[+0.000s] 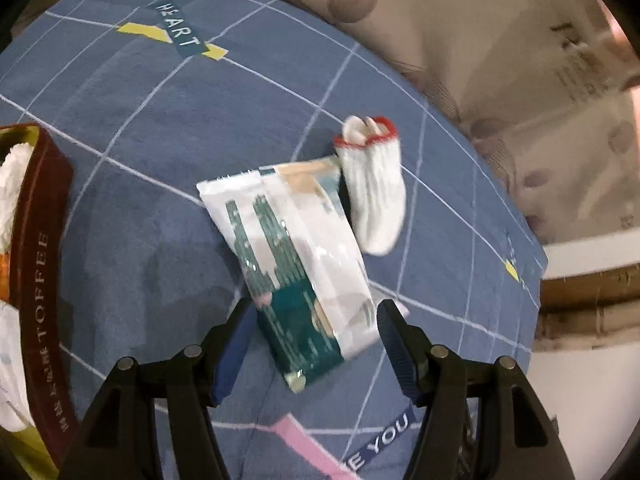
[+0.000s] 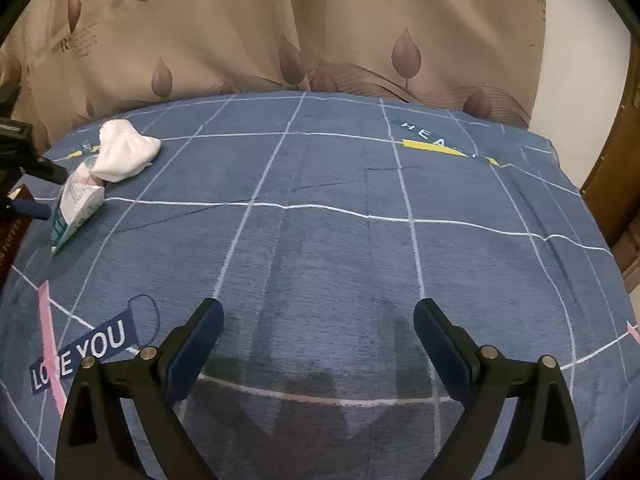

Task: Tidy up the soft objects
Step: 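Reach the left gripper to the white-and-green packet and grasp it, then lift the white-and-green packet over the tray with the left gripper while the right gripper reaches to the white sock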

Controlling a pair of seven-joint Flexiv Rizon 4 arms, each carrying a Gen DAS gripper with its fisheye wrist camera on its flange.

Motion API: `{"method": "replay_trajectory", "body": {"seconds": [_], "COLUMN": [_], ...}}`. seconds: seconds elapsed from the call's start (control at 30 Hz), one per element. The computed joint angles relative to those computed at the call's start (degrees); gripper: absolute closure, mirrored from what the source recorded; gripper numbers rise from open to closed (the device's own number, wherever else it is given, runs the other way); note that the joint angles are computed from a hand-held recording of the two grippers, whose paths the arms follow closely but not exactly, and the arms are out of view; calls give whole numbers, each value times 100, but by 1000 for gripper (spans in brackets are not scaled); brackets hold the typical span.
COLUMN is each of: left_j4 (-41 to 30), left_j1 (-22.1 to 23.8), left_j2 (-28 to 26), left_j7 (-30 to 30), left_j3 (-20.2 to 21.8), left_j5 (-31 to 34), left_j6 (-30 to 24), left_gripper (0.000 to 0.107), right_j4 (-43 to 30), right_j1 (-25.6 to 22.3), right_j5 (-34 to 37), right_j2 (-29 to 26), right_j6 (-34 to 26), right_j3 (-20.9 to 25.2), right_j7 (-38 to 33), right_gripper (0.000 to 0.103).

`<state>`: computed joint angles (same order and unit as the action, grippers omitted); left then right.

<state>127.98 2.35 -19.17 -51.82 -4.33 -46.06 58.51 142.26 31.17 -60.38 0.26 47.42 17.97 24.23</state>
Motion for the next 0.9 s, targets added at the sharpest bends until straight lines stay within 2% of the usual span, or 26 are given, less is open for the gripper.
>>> {"method": "replay_trajectory", "body": {"seconds": [0.17, 0.37, 0.4, 0.53, 0.67, 0.77, 0.8, 0.83, 0.9], "left_j4": [-296, -597, -495, -315, -442, -469, -429, -375, -241], "left_j1": [-118, -166, -145, 7, -117, -100, -38, -28, 113], "left_j2": [-266, -609, -581, -556, -582, -569, -566, -559, -482], "left_j7": [-594, -1436, -1425, -1355, -1480, -1536, -1464, -1397, -944], "left_j3": [90, 141, 47, -233, -85, -80, -149, -197, -338], "left_j5": [605, 1220, 1111, 803, 1265, 1413, 1304, 1243, 1122], "left_j6": [249, 167, 434, 796, 634, 572, 636, 797, 935], "left_gripper": [32, 28, 28, 25, 25, 29, 38, 40, 50], "right_j4": [73, 149, 166, 225, 266, 285, 294, 302, 310], "right_j1": [-59, -138, -154, -217, -278, -314, -323, -333, -347], "right_j5": [-258, -545, -602, -765, -863, -925, -947, -966, -962], "right_j2": [56, 123, 140, 195, 233, 250, 257, 264, 267], "right_j6": [170, 340, 369, 475, 563, 603, 609, 618, 633], "right_j3": [-37, -58, -63, -75, -88, -94, -93, -95, -95], "right_j7": [182, 395, 441, 585, 656, 707, 729, 753, 782], "right_gripper": [8, 8, 8, 8, 7, 6, 6, 5, 5]}}
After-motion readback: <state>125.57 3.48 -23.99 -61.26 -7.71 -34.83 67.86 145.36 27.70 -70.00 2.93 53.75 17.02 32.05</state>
